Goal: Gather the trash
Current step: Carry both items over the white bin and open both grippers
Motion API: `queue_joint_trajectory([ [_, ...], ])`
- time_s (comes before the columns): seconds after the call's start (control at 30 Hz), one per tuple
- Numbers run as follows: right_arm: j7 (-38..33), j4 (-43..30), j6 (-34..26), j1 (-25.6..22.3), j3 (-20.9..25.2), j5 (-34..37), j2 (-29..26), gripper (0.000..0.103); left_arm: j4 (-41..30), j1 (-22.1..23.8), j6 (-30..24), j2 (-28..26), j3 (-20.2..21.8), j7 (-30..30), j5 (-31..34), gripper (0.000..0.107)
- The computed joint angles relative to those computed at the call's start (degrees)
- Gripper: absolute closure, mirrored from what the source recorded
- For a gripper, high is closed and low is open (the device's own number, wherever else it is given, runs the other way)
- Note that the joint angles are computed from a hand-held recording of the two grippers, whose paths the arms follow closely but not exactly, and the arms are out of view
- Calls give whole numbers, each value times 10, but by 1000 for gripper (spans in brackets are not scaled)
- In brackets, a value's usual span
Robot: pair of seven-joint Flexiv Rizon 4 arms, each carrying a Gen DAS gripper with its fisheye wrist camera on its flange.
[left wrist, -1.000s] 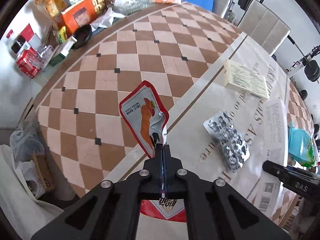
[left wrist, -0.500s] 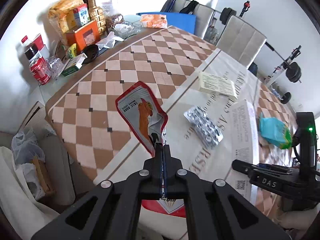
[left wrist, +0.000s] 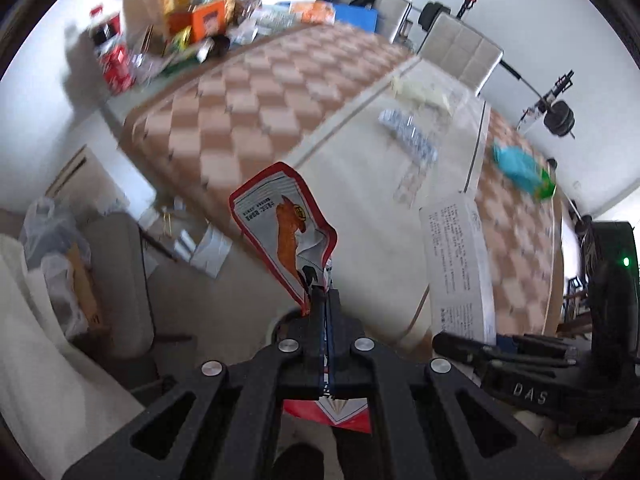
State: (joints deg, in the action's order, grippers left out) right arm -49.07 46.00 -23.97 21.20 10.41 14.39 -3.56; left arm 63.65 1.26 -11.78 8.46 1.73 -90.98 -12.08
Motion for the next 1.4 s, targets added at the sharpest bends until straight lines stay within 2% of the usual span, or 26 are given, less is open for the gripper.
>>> queue_joint_trajectory([
  [0.1,31,114,33,-2,23,39,68,67,80,-4,-9,46,20,12,1,107],
  [0.2,45,206,51,6,36,75,113,67,150,-2,-13,76,29,19,5,107],
  [0.3,52,297,71,15,43,100,149,67,230,-1,-3,97,34,22,4,107],
  [0.4,51,389,96,22,48,116,175,67,312,-1,30,104,32,26,6,107],
  [0.53,31,498,144,33,55,114,186,67,404,-3,92,89,28,34,-4,107],
  [0.73,-1,626,253,37,54,92,159,67,507,-7,201,32,23,47,-37,107],
  [0.9,-29,681,323,35,45,81,103,67,544,-13,261,-31,15,74,-79,107],
  [1.0,-49,697,351,29,39,80,74,67,541,-15,272,-61,9,86,-84,107],
  [1.13,-74,692,373,20,32,74,34,67,526,-14,254,-85,7,91,-89,107],
  [1.33,-92,667,354,4,30,82,0,65,513,-10,207,-88,8,85,-78,106],
  [1.37,-88,665,350,3,31,83,-1,64,510,-11,205,-85,8,83,-64,104],
  [1.4,-83,658,351,5,33,82,-10,53,508,-13,206,-78,7,85,-47,102],
])
